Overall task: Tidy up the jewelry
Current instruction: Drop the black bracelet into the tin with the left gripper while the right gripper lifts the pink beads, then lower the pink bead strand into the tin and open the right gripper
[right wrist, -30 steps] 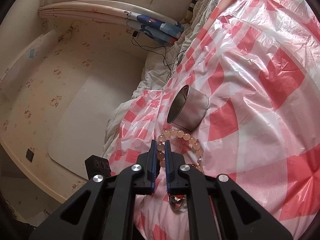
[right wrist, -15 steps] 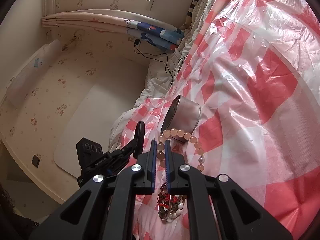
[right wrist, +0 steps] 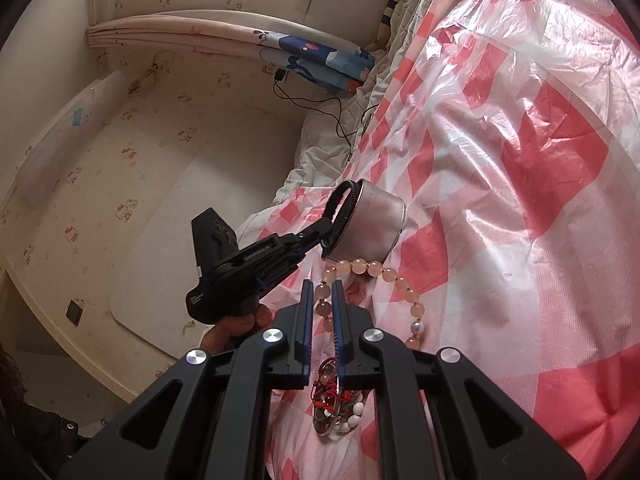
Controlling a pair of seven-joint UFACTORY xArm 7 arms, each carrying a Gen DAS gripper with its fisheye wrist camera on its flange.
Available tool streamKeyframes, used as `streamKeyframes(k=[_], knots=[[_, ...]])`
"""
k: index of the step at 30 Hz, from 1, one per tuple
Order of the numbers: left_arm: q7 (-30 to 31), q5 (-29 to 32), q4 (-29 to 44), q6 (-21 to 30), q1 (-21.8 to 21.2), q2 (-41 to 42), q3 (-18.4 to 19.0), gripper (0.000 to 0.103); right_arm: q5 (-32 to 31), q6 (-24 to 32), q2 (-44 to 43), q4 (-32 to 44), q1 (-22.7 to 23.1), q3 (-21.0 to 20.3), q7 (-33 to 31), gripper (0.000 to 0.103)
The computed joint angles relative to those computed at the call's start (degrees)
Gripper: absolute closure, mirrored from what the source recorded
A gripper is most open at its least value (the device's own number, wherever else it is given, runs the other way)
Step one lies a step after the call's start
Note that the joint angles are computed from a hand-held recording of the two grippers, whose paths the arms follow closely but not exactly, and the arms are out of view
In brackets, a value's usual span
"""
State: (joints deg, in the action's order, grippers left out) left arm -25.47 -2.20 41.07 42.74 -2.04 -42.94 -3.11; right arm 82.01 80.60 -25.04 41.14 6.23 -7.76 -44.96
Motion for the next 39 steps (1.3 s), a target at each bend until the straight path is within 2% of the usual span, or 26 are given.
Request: streamKeyframes(k=[5,8,9,11,12,13,16,18,19,22,25,26,27,28,29,33,39], knots=[[0.31,2.17,-0.10,1.10,0.46,0.44,-1.10,0.093,0.10,0.53,0.13,0.17,0.07,-0.04,-0.34,0.092],[0.46,0.54,-0.11,1.76,-0.40,-0.62,0.16,0.086,0.15,1.04,0.52,0.49,0.10,-0.09,-0.19,0.092],[0.22,0.21,-0.31,1.89,-0.36,-1.58,0.28,0.081,0.23,1.12,0.72,0.62,0.06,-0.09,0.00,0.092],[-0.35,0.20,-0.58,2.27,0.01,-3.52,-0.05,0.064,0.27,1.20,1.15,1.17,0.05,0.09,0.47,0.092],[-1.57,1.07,-0.58,3.14,1.18,-4.76,-0.99,0.046,-0.08,1.21,1.38,1.64,0.06,0.28,0.73,0.092],[-2.35,1.35,-1.10,3.06,1.64,-6.22,-1.26,0.043,-0.71,1.01,1.45,2.15,0.09,0.64,0.97,0.092],[-3.88,0.91,-2.74,3.57,1.95,-10.56,-0.87,0.043,-5.96,-1.33,0.70,4.73,0.27,2.75,2.23,0.090],[-5.04,0.13,-3.98,3.99,1.87,-12.99,-0.55,0.041,-12.58,-5.80,-0.95,6.24,0.47,5.23,3.72,0.056],[-5.42,-0.44,-4.54,4.23,1.54,-13.95,-0.31,0.041,-16.48,-9.18,-2.27,6.56,0.55,6.88,4.32,0.052],[-5.59,-1.17,-5.13,5.15,0.62,-15.19,-0.32,0.039,-25.92,-16.23,-4.31,6.90,1.04,10.79,6.43,0.051],[-5.84,-1.81,-5.50,5.13,-0.26,-15.71,-0.79,0.038,-34.07,-21.15,-4.87,6.76,1.94,14.34,8.77,0.055],[-6.11,-1.95,-5.70,5.14,-0.38,-15.97,-0.96,0.037,-36.06,-22.49,-5.01,6.58,2.44,15.09,8.96,0.064],[-6.49,-2.19,-6.06,5.23,-0.55,-16.45,-1.15,0.037,-38.51,-23.42,-5.31,6.47,2.96,15.98,9.21,0.079],[-6.74,-2.38,-6.32,5.35,-0.77,-16.81,-1.22,0.036,-40.14,-23.67,-5.30,6.38,3.69,16.22,9.09,0.089],[-6.86,-2.49,-6.45,5.48,-0.95,-17.02,-1.20,0.036,-41.67,-24.05,-5.65,6.02,4.27,16.46,9.45,0.092],[-7.47,-2.55,-7.01,5.19,-0.89,-17.75,-1.04,0.034,-43.46,-26.18,-7.13,4.51,6.70,14.56,10.14,0.095],[-11.24,-3.12,-9.32,3.22,2.10,-20.76,0.34,0.033,-37.69,-27.98,-7.18,7.34,12.79,7.87,10.77,0.095]])
